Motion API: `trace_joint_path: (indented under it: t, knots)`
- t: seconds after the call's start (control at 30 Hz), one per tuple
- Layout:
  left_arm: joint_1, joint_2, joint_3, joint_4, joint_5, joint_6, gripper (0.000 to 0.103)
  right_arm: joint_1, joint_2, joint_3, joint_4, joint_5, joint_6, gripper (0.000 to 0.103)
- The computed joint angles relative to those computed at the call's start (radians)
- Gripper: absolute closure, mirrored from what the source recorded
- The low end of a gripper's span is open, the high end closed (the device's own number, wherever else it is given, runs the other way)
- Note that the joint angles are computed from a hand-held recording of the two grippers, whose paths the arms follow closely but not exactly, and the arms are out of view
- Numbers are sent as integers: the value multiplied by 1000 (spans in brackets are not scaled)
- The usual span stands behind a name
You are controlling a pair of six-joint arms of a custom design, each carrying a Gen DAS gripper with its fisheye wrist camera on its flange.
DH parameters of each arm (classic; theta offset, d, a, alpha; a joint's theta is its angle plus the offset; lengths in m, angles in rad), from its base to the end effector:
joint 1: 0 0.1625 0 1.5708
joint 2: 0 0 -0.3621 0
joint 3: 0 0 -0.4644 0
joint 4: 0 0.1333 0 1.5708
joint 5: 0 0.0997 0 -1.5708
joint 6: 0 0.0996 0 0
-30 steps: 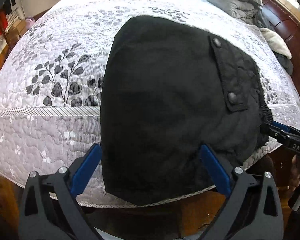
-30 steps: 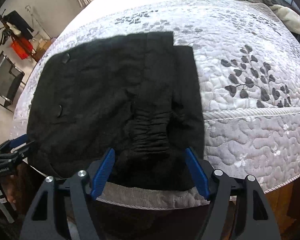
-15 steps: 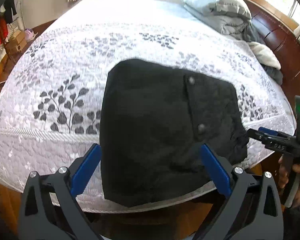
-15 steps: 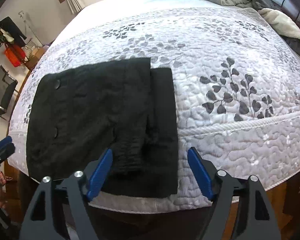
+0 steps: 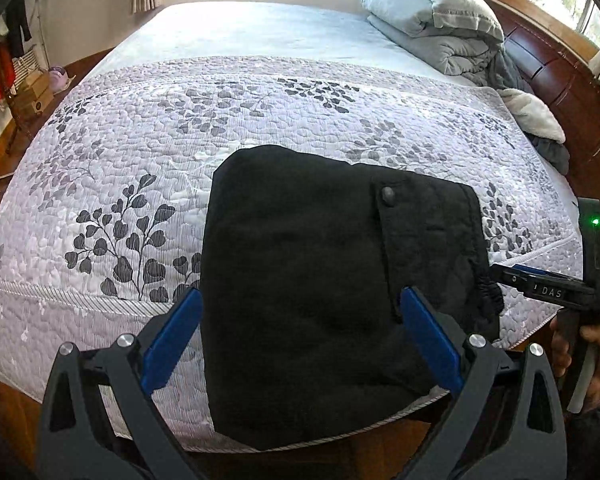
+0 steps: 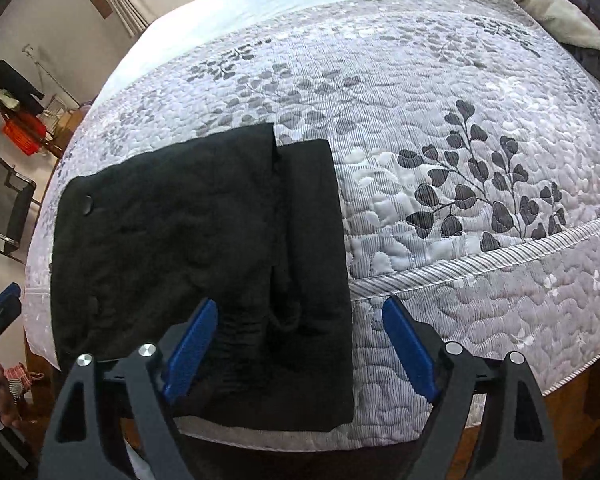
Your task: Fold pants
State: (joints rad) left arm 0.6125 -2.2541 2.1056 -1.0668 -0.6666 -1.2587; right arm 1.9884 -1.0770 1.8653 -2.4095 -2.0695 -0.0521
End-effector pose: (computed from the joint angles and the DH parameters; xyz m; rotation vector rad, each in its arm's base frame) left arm -0.1260 -0.3471 0.4196 -0.1465 2.3152 -0.8194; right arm 0.3229 -0.5165 0.0697 0.6010 -2.5850 0.1886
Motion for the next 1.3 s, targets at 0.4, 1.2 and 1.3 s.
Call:
trace_joint_path:
  t: [0.4,1.2,1.3]
  knots:
    - [225,-15,15,-197,-157,258,4,-46,29,-27,12,55,-1,11]
    - [658,8,61,-671,-719,617,2,-179,32,-44,109,363,66,6]
    - [625,9,70,-662,-685,592,2,-190,33,-46,115,385,65,5]
